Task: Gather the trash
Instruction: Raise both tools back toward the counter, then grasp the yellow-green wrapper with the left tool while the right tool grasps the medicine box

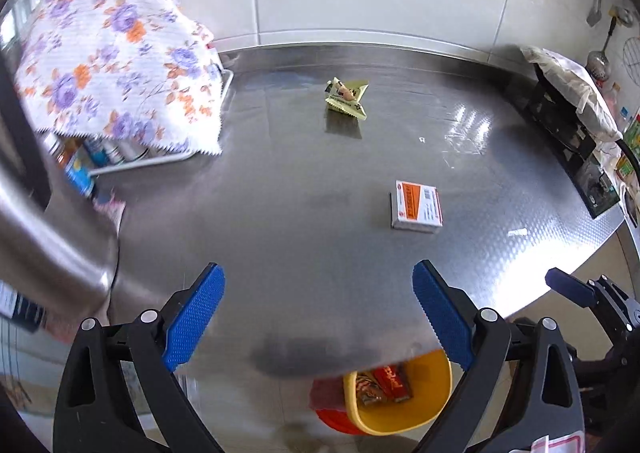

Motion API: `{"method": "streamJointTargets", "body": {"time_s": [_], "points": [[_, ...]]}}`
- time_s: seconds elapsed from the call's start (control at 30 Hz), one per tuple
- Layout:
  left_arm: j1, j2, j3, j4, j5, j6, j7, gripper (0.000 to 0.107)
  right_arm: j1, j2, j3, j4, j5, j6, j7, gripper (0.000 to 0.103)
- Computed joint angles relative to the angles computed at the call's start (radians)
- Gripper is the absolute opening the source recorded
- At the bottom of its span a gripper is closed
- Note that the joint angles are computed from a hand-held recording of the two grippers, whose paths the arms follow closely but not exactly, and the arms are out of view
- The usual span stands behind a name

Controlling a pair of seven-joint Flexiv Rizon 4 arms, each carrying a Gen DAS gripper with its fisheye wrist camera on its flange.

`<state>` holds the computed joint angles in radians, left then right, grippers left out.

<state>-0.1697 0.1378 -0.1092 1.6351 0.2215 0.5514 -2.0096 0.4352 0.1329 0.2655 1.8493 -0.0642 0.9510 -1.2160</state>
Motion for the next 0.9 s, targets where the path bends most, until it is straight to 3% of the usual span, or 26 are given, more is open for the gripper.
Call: {"method": "streamJointTargets", "body": {"time_s": [0.2,0.33,0.5,0.7,0.9], "points": [[0.016,-0.131,0.032,-0.086,-0.1,0.055,0.231,0.095,-0.004,-0.069,0.016,-0.016,-0.163,0.024,0.204,0.07],[0.033,-0.226,0.048,-0.15,-0.2,0.066,0.434,0.095,0.003,-0.116,0.014,-0.017,-0.355,0.004,0.462,0.07],[0.053,-0.312,0.056,-0.205,-0.305,0.07,0.635,0.095,0.034,-0.162,-0.002,-0.038,-0.497,-0.063,0.759,0.07],[0.068,-0.404,0.055,-0.261,-0.397,0.055,0.722,0.095,0.08,-0.221,-0.023,-0.087,-0.59,-0.141,0.932,0.07],[0.07,-0.483,0.052,-0.333,-0.435,0.032,0.736,0.095,0.125,-0.301,-0.047,-0.166,-0.626,-0.206,0.95,0.071]]}}
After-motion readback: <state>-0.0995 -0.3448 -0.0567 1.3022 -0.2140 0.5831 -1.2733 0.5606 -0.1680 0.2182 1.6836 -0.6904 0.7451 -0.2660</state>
